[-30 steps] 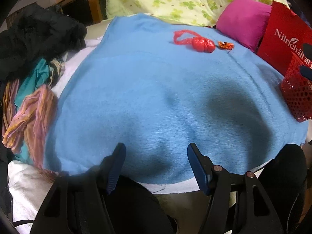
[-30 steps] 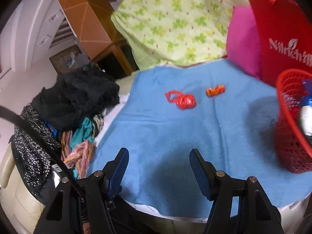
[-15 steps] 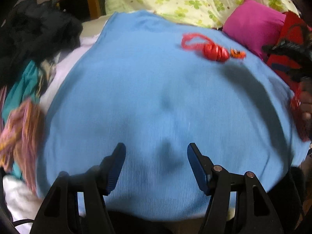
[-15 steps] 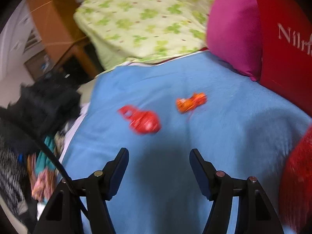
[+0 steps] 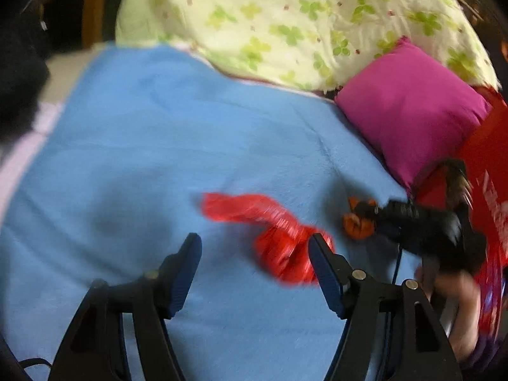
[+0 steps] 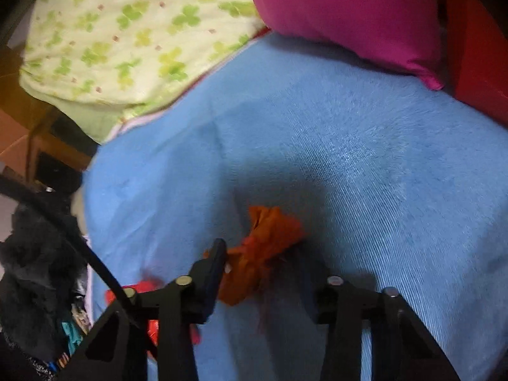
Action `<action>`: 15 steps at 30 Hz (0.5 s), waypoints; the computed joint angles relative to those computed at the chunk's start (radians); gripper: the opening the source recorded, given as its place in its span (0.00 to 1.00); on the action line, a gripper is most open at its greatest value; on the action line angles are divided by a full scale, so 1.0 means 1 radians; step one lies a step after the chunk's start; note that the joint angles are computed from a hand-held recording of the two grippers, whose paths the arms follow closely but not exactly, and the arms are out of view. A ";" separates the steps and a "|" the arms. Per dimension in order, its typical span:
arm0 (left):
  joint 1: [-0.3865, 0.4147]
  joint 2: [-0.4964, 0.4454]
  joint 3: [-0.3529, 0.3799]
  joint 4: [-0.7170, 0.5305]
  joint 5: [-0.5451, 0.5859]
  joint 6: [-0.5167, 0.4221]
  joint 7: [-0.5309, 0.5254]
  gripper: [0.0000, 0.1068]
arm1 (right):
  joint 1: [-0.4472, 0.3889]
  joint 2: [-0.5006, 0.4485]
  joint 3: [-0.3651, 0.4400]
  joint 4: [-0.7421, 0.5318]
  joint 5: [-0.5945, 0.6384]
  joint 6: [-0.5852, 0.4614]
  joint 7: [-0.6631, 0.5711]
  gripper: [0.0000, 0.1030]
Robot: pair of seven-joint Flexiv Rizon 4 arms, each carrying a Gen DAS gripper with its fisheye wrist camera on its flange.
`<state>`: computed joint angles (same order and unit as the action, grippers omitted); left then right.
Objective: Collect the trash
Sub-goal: 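Grasp the red plastic bag with the left tool while the right grasps the orange wrapper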
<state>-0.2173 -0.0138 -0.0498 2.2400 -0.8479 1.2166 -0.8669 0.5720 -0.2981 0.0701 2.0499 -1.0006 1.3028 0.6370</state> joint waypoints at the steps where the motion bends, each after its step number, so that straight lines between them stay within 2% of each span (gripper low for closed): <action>1: 0.000 -0.021 -0.006 -0.015 0.001 -0.013 -0.022 0.66 | 0.001 -0.003 -0.006 -0.002 -0.014 0.000 -0.002 0.37; 3: -0.001 -0.063 -0.026 -0.043 -0.031 -0.064 -0.035 0.66 | -0.003 -0.005 -0.001 -0.006 -0.021 -0.004 -0.045 0.31; 5: 0.001 -0.090 -0.032 -0.051 -0.009 -0.086 -0.080 0.65 | -0.001 0.005 -0.025 0.013 -0.097 0.038 -0.005 0.30; 6: 0.002 -0.090 -0.041 -0.042 -0.051 -0.080 -0.060 0.60 | -0.002 0.014 -0.028 0.022 -0.123 0.039 0.018 0.30; 7: 0.000 -0.080 -0.053 -0.026 -0.137 -0.077 -0.004 0.50 | -0.001 0.033 -0.024 0.036 -0.146 0.018 0.039 0.30; 8: -0.003 -0.065 -0.052 -0.014 -0.164 -0.082 0.020 0.50 | -0.004 0.043 -0.012 0.041 -0.159 0.000 0.048 0.30; 11: -0.009 -0.016 -0.026 0.020 -0.123 -0.079 0.005 0.44 | -0.014 0.097 0.028 0.072 -0.239 -0.039 0.096 0.30; 13: -0.009 0.015 -0.007 0.040 -0.073 -0.075 -0.027 0.42 | -0.014 0.133 0.073 0.081 -0.243 -0.096 0.097 0.30; 15: -0.014 0.070 0.014 0.071 -0.071 -0.075 -0.020 0.42 | -0.001 0.178 0.118 0.088 -0.256 -0.156 0.106 0.28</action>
<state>-0.2310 0.0564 -0.0360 2.3115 -0.9191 1.1417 -0.8873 0.5706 -0.1201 0.1882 2.1376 -1.2569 1.1464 0.7427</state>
